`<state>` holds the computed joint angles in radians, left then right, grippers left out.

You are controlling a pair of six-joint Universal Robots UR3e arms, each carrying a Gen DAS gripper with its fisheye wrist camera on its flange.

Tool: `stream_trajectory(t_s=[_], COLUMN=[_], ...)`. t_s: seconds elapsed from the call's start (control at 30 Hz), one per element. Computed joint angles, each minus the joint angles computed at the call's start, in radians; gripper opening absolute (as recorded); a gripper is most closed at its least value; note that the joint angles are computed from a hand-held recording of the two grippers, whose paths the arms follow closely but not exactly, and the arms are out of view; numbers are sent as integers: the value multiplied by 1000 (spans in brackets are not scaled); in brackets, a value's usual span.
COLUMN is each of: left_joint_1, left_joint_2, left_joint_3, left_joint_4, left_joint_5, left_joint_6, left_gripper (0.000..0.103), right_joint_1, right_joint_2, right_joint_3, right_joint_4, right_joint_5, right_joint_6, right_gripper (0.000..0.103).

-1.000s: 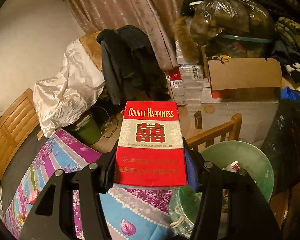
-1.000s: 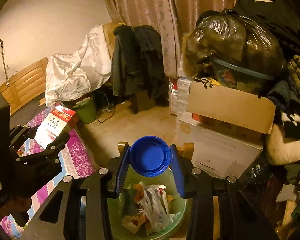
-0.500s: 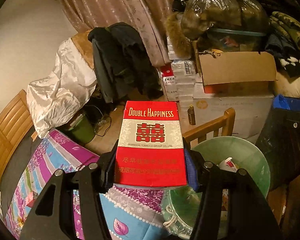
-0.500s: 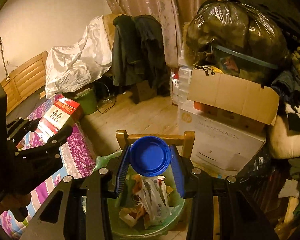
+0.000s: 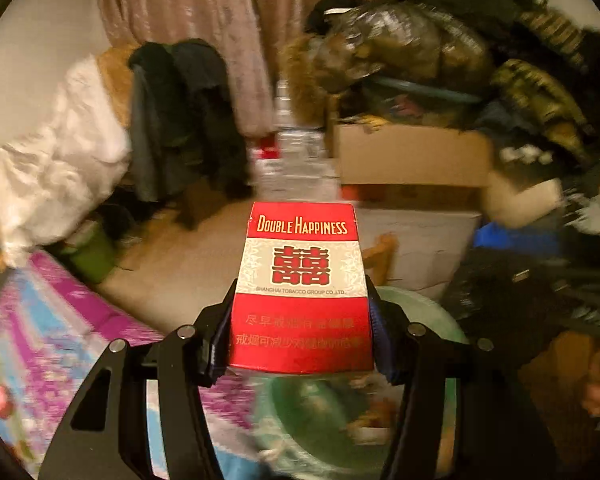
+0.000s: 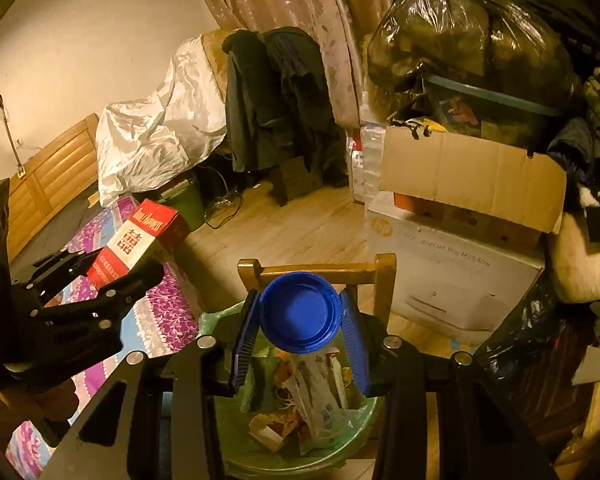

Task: Collect trash
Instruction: 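Open both grippers to drop the cigarette box and blue cap into the bin, then move both empty grippers back to the trash on the bed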

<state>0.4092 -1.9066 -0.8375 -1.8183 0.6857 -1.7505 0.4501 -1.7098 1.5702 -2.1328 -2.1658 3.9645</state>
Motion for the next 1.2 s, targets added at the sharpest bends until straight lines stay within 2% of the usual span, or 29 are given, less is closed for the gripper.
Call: stream_trajectory(t_s=[0.03,0.07,0.1,0.13,0.23,0.33,0.5,0.67,0.83,1.0,1.2], left_joint_1=[-4,-12,-15,-14,-16,-14,8,72,130,190,281], left_joint_2=[-36,-57,-57,-39,-69,-62,-51,26,8,-107,-193], left_joint_3=[75,108,99,49,86,51,25,-151,-227,-156,-123], left_joint_4=[-96,-140,-117,-60,-77,-7,43,214,399,483,582], left_joint_5=[3,12,21,16,25,27,23,3,36,117,172], left_joint_6=[36,55,46,25,-14,-63,-85,-92,-193,-314,-347], left_gripper=[54,61,74,76,76,76,76,76,76,76,76], right_joint_1=[-7,-9,-8,-11,-19,-21,-8,21,76,134,175], right_joint_2=[0,-2,-3,-7,-18,-32,-20,29,170,344,571], right_joint_3=[5,10,20,30,54,69,61,32,-92,-269,-557], right_joint_4=[0,0,-11,-20,-37,-41,-58,-104,-108,-102,-55], right_joint_5=[12,15,14,20,28,22,10,-3,-20,-35,11], right_joint_6=[-2,2,6,4,13,24,18,-12,-61,-112,-162], right_gripper=[49,60,61,61,60,60,61,61,61,72,77])
